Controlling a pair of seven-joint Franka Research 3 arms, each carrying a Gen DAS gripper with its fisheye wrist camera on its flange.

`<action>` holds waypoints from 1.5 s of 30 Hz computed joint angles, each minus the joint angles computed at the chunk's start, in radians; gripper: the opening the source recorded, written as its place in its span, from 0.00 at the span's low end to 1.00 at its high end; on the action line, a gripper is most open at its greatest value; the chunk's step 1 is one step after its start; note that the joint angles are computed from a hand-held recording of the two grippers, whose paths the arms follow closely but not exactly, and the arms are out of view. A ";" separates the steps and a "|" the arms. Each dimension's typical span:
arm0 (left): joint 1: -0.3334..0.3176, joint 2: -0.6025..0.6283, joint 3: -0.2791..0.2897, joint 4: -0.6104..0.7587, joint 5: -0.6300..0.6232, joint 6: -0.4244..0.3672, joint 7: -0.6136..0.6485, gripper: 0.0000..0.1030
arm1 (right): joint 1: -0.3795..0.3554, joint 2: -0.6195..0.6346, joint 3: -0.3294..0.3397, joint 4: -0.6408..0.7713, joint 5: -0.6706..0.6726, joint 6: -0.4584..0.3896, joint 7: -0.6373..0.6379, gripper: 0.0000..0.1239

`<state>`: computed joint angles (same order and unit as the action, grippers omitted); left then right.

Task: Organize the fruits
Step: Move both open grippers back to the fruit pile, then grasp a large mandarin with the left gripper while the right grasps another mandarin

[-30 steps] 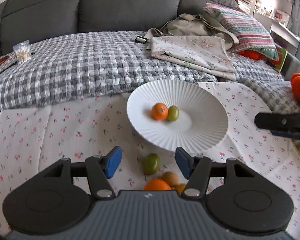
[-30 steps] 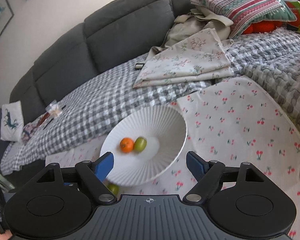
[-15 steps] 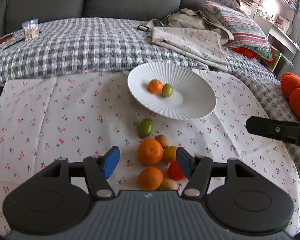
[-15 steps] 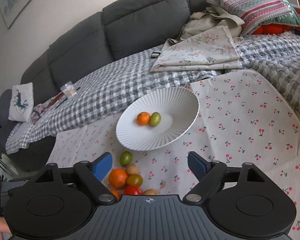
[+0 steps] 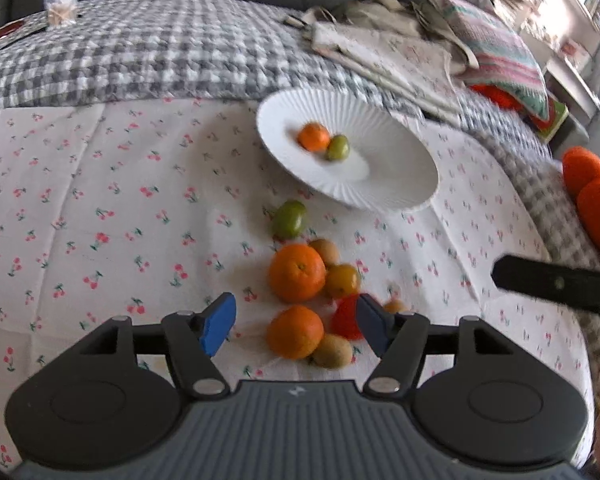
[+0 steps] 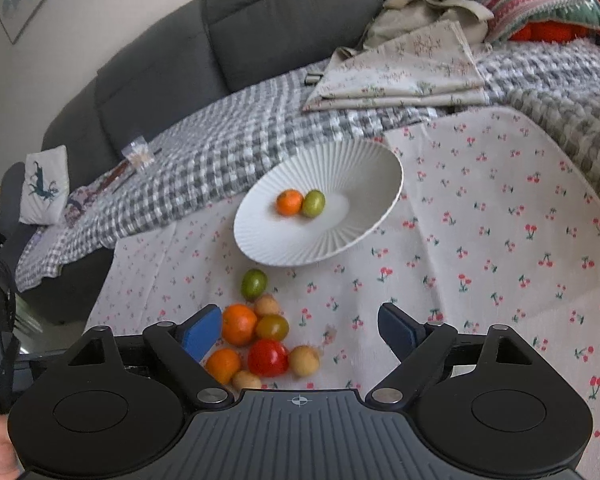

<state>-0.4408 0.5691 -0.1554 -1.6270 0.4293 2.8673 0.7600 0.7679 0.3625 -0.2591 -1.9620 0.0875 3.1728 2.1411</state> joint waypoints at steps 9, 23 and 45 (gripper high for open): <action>0.013 0.054 -0.034 0.056 -0.043 -0.067 0.056 0.59 | 0.012 0.027 -0.025 0.032 -0.074 -0.074 0.074 0.70; 0.044 0.078 -0.056 0.046 -0.154 -0.005 0.036 0.33 | -0.027 0.044 0.005 0.060 -0.195 -0.114 0.163 0.70; -0.043 -0.081 0.136 -0.085 0.075 0.071 -0.336 0.32 | -0.017 0.118 0.023 0.133 -0.179 -0.039 0.032 0.70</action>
